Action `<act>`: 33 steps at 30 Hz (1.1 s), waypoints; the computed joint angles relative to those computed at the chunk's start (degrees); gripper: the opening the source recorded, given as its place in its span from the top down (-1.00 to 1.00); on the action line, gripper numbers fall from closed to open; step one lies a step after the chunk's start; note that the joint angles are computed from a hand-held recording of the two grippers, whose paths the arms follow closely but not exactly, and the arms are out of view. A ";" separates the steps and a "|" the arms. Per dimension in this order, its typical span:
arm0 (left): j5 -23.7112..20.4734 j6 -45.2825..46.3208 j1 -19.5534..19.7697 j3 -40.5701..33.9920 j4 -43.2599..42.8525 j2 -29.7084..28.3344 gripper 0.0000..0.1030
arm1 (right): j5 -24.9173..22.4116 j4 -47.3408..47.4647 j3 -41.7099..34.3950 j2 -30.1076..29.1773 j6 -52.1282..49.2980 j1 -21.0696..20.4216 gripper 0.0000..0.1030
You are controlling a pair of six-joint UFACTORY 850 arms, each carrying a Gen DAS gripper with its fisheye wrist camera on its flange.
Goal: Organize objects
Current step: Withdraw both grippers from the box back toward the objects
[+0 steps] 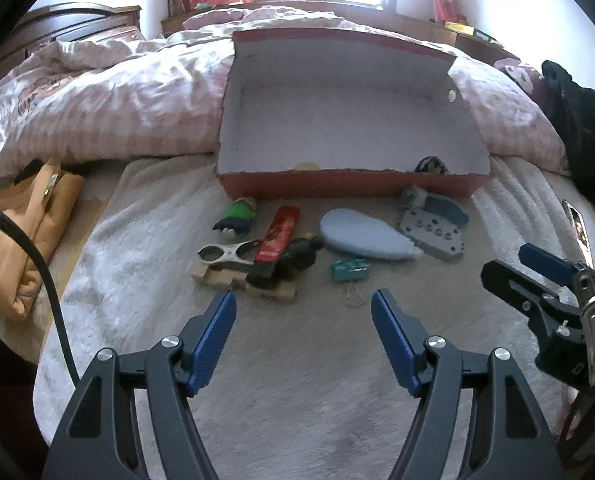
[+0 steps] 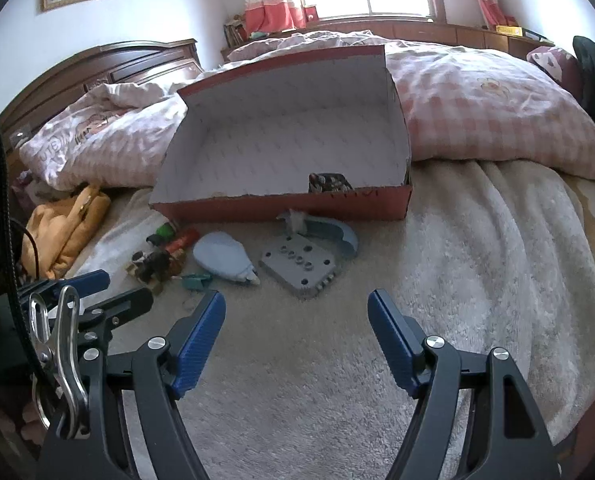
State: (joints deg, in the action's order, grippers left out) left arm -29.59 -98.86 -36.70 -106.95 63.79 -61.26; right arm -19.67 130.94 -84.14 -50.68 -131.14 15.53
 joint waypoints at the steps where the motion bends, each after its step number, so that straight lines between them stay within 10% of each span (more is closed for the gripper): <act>1: 0.12 -0.45 0.07 0.42 0.27 0.11 -0.37 | 0.03 -0.08 0.01 -0.06 0.18 0.03 -0.46; 33: 3.35 -3.24 1.55 2.30 0.45 -0.37 -0.38 | 2.77 -17.70 -6.85 -4.51 20.02 0.02 -0.46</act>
State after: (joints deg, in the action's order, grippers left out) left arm -26.24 -102.10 -35.15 -104.65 64.24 -61.63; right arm -16.91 113.24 -90.99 -55.19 -111.12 15.55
